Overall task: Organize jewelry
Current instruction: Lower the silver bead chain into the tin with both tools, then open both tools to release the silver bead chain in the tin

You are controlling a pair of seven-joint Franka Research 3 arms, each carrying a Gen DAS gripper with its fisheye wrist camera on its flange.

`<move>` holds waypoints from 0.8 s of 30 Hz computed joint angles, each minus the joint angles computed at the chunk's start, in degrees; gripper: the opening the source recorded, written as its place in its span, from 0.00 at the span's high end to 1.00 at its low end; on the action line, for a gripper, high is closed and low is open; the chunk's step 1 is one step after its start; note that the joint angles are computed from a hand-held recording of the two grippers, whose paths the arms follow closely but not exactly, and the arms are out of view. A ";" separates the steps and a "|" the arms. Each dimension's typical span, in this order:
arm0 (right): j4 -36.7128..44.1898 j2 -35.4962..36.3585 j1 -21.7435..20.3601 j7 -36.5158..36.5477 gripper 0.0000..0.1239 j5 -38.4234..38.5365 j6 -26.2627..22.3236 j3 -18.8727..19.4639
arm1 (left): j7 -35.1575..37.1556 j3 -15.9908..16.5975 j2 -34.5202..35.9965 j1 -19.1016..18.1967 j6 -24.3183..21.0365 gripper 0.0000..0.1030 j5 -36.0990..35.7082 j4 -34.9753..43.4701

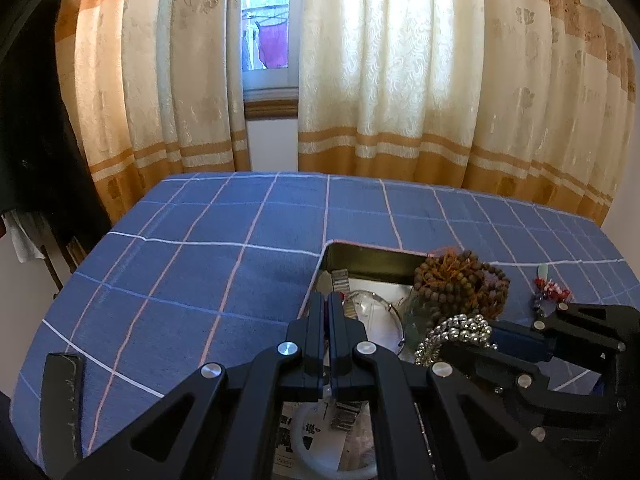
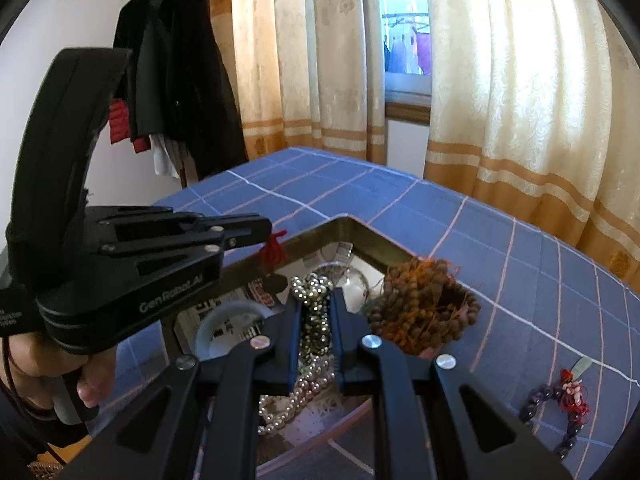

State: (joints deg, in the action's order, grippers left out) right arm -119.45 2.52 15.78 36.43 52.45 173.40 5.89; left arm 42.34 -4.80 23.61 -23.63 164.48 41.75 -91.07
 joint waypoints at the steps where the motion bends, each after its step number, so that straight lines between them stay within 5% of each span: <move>1: -0.08 0.08 0.06 0.91 0.88 -0.93 -0.03 -0.11 | 1.15 -0.72 0.26 0.49 -0.34 0.99 -0.92 0.09; 12: -0.04 0.69 -0.77 4.93 0.85 -4.77 -3.39 -0.55 | 7.04 -2.58 1.42 1.24 -2.70 0.98 -6.23 0.96; 15: -0.06 0.50 -1.15 4.03 0.68 -3.44 -4.21 -0.49 | 6.64 -2.01 1.51 0.54 -4.40 0.96 -6.70 1.44; 16: -0.19 0.40 -1.16 3.57 0.60 -2.82 -4.05 -0.45 | 4.72 -0.79 1.06 -0.36 -3.91 0.88 -5.13 0.95; 18: -0.61 0.15 -1.06 3.36 0.55 -2.48 -3.11 -0.48 | 3.78 -0.67 0.32 -0.27 -2.93 0.48 -4.35 -0.07; 19: -1.03 -0.17 -1.04 3.15 0.54 -2.22 -2.48 -0.52 | -0.26 1.48 -0.72 -1.79 -2.00 0.20 -1.34 -1.18; 24: -1.86 -1.62 -0.95 0.69 0.46 2.09 -1.04 -0.88 | -4.83 0.91 -2.70 -0.75 -1.71 0.14 1.76 -2.57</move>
State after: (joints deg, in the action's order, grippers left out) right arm -121.30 0.90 14.83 37.13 54.54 172.35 5.00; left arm 37.51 -3.89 20.91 -24.38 162.77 43.51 -93.64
